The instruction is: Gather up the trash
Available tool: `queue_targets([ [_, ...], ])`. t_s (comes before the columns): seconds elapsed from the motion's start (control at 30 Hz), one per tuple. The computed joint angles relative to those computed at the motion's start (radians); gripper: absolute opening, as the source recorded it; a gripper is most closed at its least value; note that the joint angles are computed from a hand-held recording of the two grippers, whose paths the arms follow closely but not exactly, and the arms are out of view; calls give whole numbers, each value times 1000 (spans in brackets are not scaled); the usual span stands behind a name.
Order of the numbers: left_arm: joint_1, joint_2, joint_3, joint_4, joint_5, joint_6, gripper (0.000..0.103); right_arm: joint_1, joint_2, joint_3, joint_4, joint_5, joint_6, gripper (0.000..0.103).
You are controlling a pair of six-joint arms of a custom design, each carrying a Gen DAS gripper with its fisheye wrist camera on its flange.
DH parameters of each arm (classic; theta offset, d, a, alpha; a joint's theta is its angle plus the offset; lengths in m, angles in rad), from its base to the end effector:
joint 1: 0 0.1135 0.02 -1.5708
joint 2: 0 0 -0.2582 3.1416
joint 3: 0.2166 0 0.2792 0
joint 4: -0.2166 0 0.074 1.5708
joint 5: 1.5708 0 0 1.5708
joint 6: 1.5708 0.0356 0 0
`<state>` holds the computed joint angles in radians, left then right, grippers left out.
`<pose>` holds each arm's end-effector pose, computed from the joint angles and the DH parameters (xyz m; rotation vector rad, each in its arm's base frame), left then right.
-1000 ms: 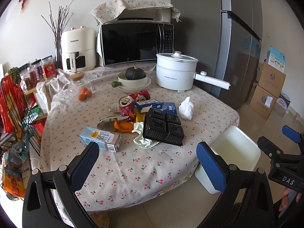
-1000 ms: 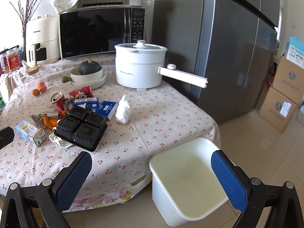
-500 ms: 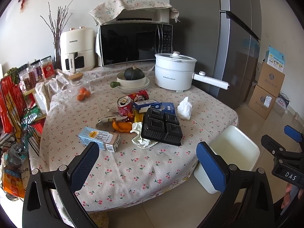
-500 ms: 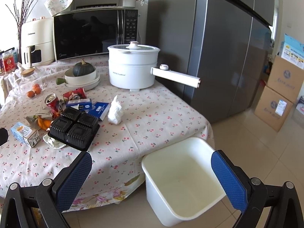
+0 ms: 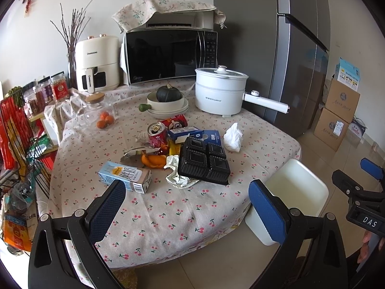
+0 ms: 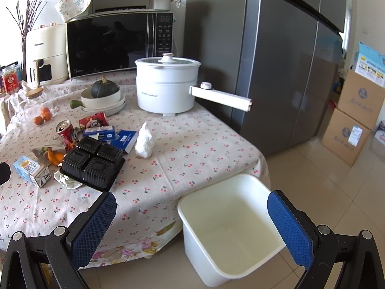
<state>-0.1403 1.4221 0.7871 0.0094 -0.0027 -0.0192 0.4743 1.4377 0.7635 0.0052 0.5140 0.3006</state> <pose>0.3225 -0.0455 0.1912 0.1315 2.1938 -0.0866 0.2914 0.1299 0.1809 0.0851 2.1424 -0.1285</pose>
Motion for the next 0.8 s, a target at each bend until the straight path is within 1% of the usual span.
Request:
queue_targets([
  [0.7,-2,20,15,-8,-1,-3,103,-6,-2,-2,-1,-9,3,103],
  [0.8,8,35,32,-28,26,0,103,-4,-12,-3,0,-3,6,103],
])
